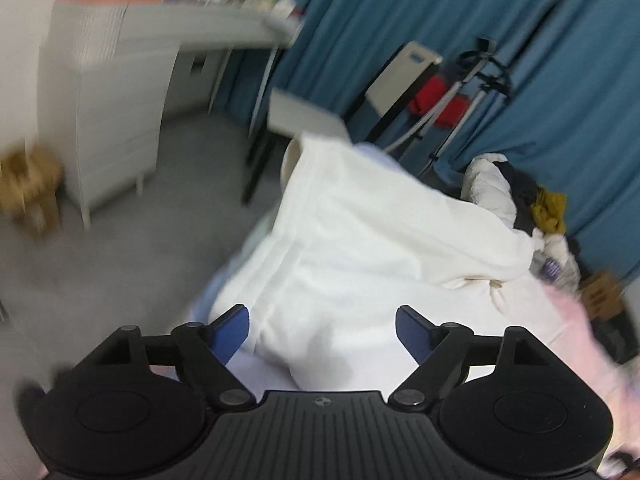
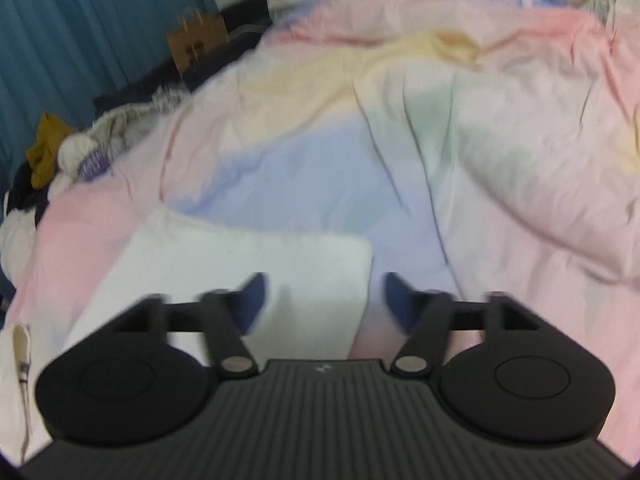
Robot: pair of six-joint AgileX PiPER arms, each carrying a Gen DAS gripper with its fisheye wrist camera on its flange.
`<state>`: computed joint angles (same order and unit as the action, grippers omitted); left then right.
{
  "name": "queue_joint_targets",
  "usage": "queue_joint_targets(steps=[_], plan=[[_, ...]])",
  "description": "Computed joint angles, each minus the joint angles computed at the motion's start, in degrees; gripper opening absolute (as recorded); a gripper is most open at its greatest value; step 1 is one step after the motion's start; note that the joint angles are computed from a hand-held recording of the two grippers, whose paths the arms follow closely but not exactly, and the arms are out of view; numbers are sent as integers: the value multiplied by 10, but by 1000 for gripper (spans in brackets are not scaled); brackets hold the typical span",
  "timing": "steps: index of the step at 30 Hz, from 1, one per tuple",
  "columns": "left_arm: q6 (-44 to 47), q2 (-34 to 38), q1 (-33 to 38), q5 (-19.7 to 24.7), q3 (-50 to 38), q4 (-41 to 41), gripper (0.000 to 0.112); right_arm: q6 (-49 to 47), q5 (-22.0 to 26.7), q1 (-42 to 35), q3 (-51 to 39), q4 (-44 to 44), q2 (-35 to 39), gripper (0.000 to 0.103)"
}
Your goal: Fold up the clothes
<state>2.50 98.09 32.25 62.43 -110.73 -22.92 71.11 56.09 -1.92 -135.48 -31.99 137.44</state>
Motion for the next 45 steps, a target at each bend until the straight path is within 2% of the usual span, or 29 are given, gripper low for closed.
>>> queue_joint_targets(steps=[3,6,8,10,14,21,24,29,31,35,37,39,43,45], plan=[[-14,-29,-53,-14,-5,36,93,15,-31,11,31,-42,-24,78],[-42,-43,-120,-40,0,73,97,-22,-63,24,33,-32,-34,78],[-64,-35,-169,-51,-8,100,97,-61,-101,26,47,0,-49,78],[-84,-10,-216,-50,-37,133,97,-107,-136,28,59,38,-61,78],[-111,30,-296,-74,-58,187,97,-179,-167,43,68,69,-77,78],[-127,122,-358,-107,-118,206,97,-251,-233,65,114,117,-114,78],[-134,170,-383,-99,-174,217,97,-276,-249,74,122,132,-120,78],[-149,280,-412,-52,-338,213,97,-321,-261,87,114,173,-113,77],[-152,314,-425,-44,-386,219,97,-343,-260,91,108,191,-108,71],[-155,307,-445,-118,-312,238,97,-373,-276,102,114,211,-106,61],[-145,309,-447,-133,-290,228,97,-404,-266,108,95,229,-95,35],[-142,308,-447,-147,-267,219,97,-430,-257,113,74,248,-82,23],[-128,294,-444,-173,-222,211,97,-458,-261,127,53,260,-65,12],[-128,291,-443,-178,-213,206,97,-464,-274,133,59,261,-66,9]])
